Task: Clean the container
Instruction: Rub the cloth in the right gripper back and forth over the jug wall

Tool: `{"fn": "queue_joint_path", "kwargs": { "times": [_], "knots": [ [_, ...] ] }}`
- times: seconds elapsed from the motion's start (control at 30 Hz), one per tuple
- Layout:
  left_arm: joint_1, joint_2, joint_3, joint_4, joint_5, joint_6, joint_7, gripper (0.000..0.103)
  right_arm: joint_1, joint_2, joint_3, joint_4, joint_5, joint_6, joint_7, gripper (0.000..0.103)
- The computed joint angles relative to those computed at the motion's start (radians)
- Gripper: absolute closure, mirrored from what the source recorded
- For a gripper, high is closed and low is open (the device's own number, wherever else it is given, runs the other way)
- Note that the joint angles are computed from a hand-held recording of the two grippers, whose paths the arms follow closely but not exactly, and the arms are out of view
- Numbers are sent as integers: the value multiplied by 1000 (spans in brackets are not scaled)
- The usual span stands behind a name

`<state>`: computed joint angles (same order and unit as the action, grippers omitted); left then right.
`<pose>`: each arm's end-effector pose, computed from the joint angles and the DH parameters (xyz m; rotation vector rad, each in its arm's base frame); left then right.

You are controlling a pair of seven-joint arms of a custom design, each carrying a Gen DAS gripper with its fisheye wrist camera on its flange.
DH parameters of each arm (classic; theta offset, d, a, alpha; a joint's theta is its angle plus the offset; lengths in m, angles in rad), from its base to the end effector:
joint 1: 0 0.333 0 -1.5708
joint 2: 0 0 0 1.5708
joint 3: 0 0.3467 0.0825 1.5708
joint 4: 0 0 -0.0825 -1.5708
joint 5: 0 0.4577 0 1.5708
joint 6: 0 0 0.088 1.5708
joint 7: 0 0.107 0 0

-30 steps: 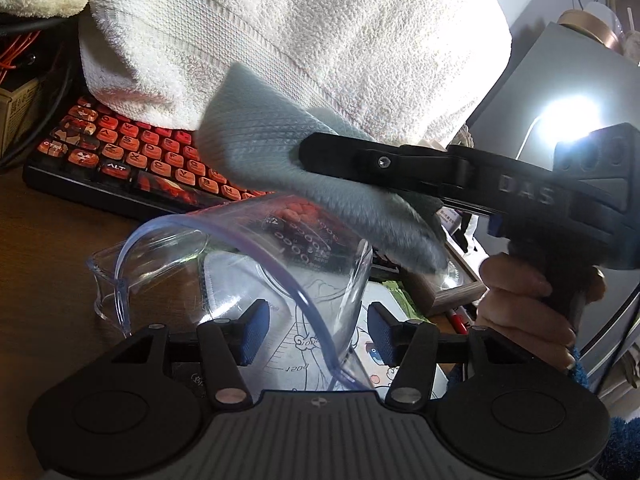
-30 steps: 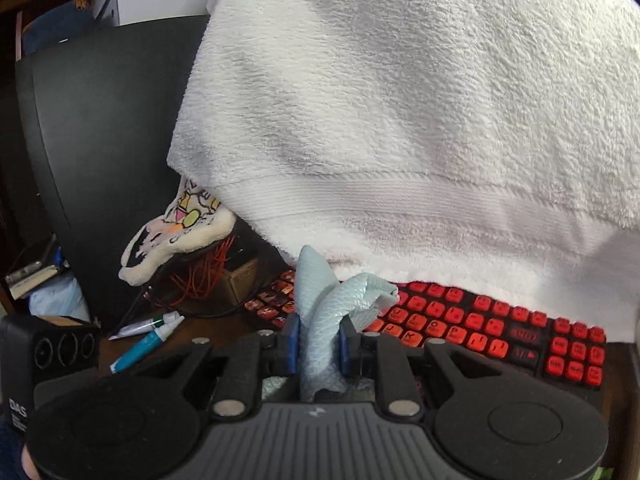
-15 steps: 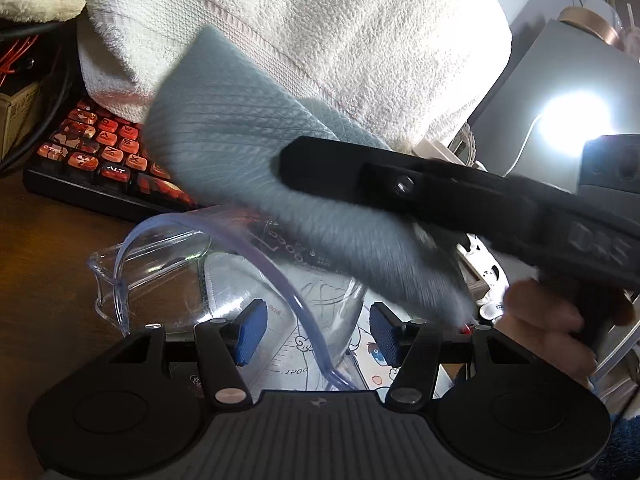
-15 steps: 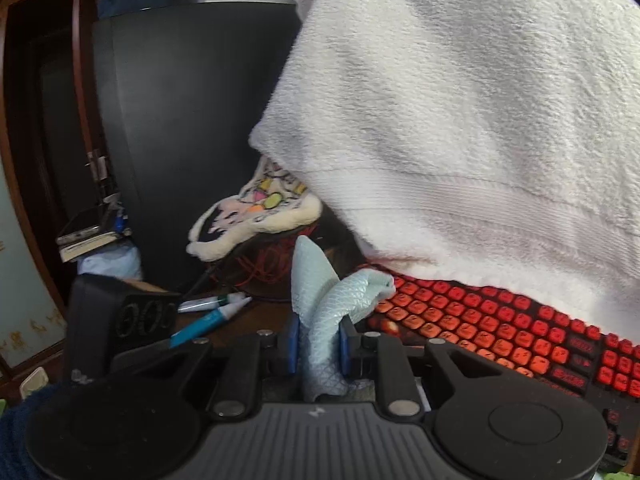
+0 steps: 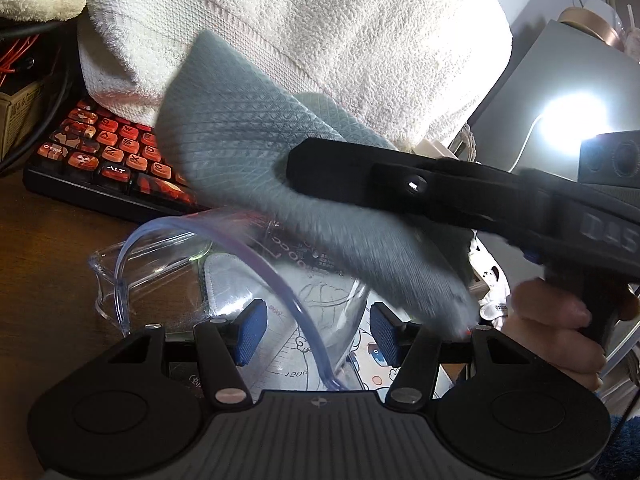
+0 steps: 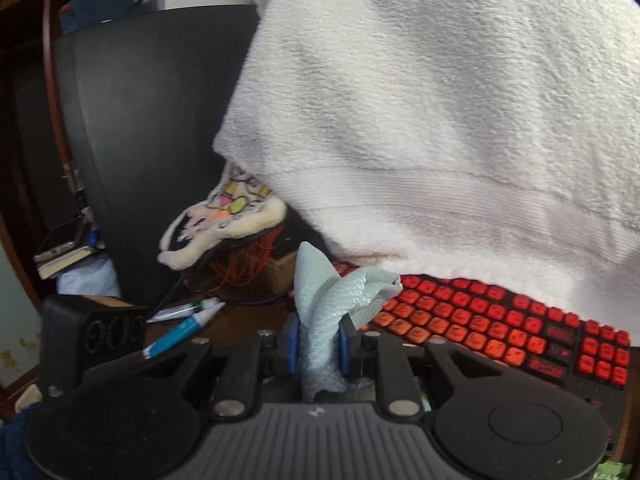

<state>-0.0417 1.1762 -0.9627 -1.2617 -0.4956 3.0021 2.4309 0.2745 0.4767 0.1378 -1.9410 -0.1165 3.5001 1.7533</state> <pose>0.7300 -0.4927 0.2517 1.2257 -2.1783 1.6266 0.6704 0.2954 0.3456 -1.6991 1.2394 -0.5698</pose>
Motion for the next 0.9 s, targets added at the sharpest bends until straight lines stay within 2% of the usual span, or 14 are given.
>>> {"fn": "queue_joint_path", "kwargs": {
  "times": [0.23,0.27,0.37,0.47,0.63,0.9],
  "knots": [
    [-3,-1,4,2,3,-1,0,46,-53,-2,52,-1,-59,-12,36,84],
    [0,1,1,1,2,-1,1,46,-44,-3,42,-1,-53,-14,34,84],
    [1,2,0,-1,3,0,2,46,26,-8,-31,3,18,-28,2,83],
    [6,3,-4,-5,5,1,5,46,180,-12,-182,5,185,-40,-73,83],
    [22,5,-16,-24,8,11,14,46,231,-11,-232,14,315,-61,-122,83],
    [7,9,-9,-4,19,5,-2,46,151,-21,-147,6,293,-65,-110,85]
  ]
}}
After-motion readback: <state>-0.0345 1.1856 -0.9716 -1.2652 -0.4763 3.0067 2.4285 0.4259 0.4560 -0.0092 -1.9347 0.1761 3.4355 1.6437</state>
